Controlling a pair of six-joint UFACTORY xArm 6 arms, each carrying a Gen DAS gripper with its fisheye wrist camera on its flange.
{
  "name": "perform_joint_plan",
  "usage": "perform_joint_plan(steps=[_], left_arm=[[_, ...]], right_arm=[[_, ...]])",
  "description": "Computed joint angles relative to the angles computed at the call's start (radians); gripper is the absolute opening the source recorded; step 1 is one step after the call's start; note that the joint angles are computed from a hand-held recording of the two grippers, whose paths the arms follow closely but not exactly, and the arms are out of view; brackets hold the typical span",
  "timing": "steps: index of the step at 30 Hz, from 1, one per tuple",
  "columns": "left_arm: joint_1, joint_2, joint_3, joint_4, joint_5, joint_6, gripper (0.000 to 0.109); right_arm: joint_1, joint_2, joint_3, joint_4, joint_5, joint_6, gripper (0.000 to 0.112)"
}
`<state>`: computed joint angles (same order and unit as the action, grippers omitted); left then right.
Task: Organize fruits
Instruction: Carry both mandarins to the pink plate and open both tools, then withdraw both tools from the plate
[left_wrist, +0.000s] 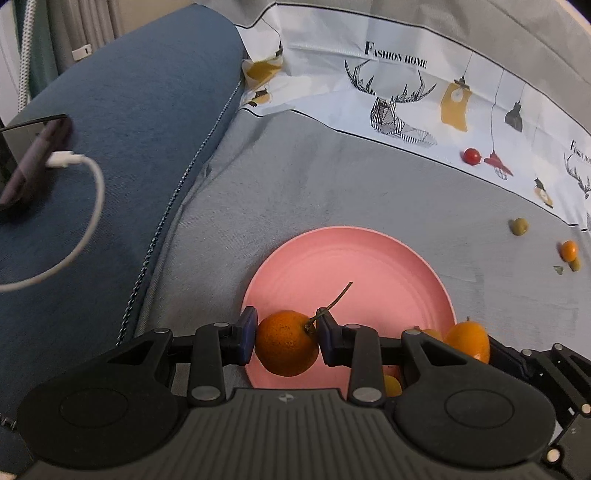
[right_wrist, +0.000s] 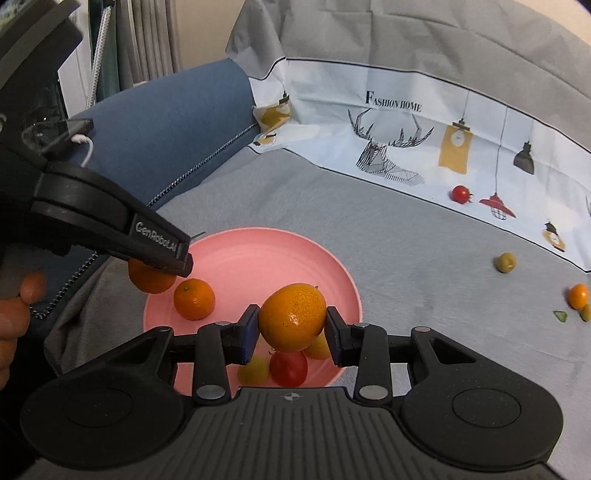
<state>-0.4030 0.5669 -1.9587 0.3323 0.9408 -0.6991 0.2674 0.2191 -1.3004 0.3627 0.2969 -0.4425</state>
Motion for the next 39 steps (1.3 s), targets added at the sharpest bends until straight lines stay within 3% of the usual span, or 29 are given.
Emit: perform_joint_plan(steps=[6,8,9,10,11,12,15,20,25,39], left_arm=[[0.003,0.091,-0.117,-0.023,0.043,0.055,0.039],[0.008,0.084,-0.106,-0.053,0.004,0.087,0.057],[0.009,0.071,-0.091,-0.058,-0.022,0.093,0.091],[0.005,0.05,-0.062,-0.025,-0.052,0.061,0.102],[-0.002,0.02,-0.013,0.034,-0.1,0.006,0.103],[-0.007,-0.011,0.033,0.082,-0.144,-0.02,0.103],[-0.028,-0.034,0.041,0.103,-0.087,0.028,0.103],[-0.052,-0.133,0.14,0.02,0.003,0.018,0.103],[-0.091,-0.27,0.277,0.043,0.046,-0.044,0.103],[-0.219,-0.572,0.517,0.166,0.125,-0.22,0.103]], right_arm=[[0.007,0.055,-0.035,-0.003,0.008,-0.04,0.039],[0.008,0.064,-0.053,0.054,0.02,-0.101,0.041],[0.011,0.061,-0.051,0.092,0.007,-0.139,0.054],[0.015,0.055,-0.044,0.123,-0.015,-0.173,0.065],[0.017,0.043,-0.032,0.143,-0.039,-0.2,0.083],[0.018,0.029,-0.016,0.158,-0.064,-0.218,0.087],[0.002,-0.031,0.033,0.172,-0.043,-0.249,0.088],[-0.032,-0.161,0.14,0.043,0.054,-0.093,0.09],[-0.045,-0.296,0.23,-0.026,0.126,0.041,0.094],[-0.035,-0.655,0.5,-0.152,-0.065,0.127,0.099]])
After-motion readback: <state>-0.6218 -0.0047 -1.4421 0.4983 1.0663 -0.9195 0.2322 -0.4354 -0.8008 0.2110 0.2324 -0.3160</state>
